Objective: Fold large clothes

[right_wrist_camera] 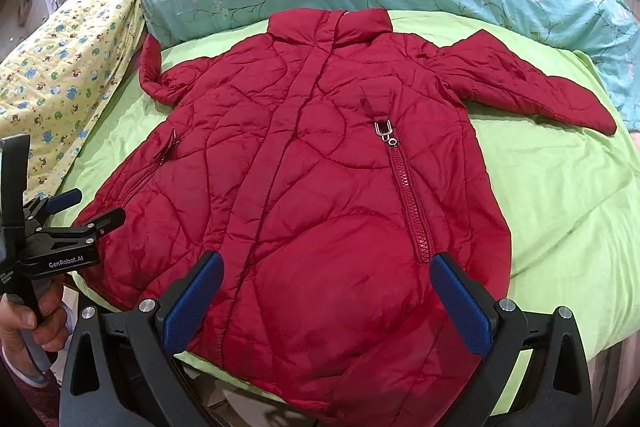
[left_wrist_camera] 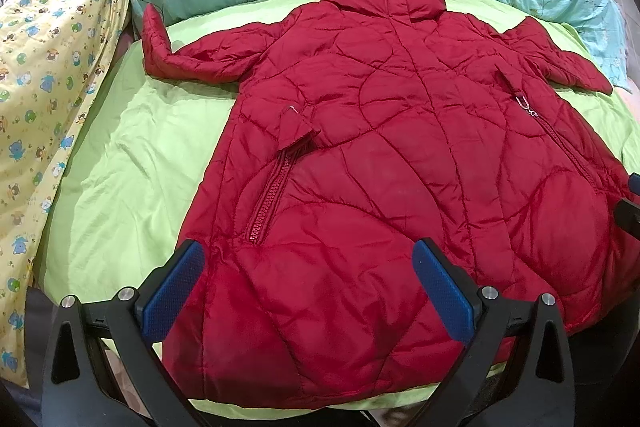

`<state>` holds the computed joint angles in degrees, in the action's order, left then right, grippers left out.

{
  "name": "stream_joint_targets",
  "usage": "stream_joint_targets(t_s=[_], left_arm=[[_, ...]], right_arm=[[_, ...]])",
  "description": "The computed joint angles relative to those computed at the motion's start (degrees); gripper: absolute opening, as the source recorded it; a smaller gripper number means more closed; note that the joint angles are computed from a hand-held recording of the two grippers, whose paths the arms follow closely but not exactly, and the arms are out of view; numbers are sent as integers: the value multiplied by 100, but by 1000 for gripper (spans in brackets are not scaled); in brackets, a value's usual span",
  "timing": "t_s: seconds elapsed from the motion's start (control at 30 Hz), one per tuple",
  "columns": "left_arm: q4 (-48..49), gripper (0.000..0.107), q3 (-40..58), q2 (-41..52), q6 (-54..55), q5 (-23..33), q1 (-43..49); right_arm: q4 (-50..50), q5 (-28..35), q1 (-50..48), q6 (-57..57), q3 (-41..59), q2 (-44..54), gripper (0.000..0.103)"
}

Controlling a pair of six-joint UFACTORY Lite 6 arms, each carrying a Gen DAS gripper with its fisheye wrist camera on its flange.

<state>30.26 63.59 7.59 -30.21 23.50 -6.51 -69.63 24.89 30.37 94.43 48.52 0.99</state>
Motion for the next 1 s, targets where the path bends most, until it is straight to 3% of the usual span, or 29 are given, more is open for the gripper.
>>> stream_joint_targets(t_s=[0.13,0.27,0.37,0.7,1.0], left_arm=[[47,103,-12,-9,-58,2,-23],[-19,103,41,42,45,-14,23],[-2,103,18,13,33,-19,20],[-458,103,304,270,455,124,23],[-1085,103,552,519,1048,161,111]], right_arm=[[-405,-69,3,421,-77,-28,103],[-4,-13,12,39,7,19,103],[-258,-59,5,287,-41,-7,103],[926,172,-72,-965,271,200,103],[669,-75,-284,-834,226,173,103]])
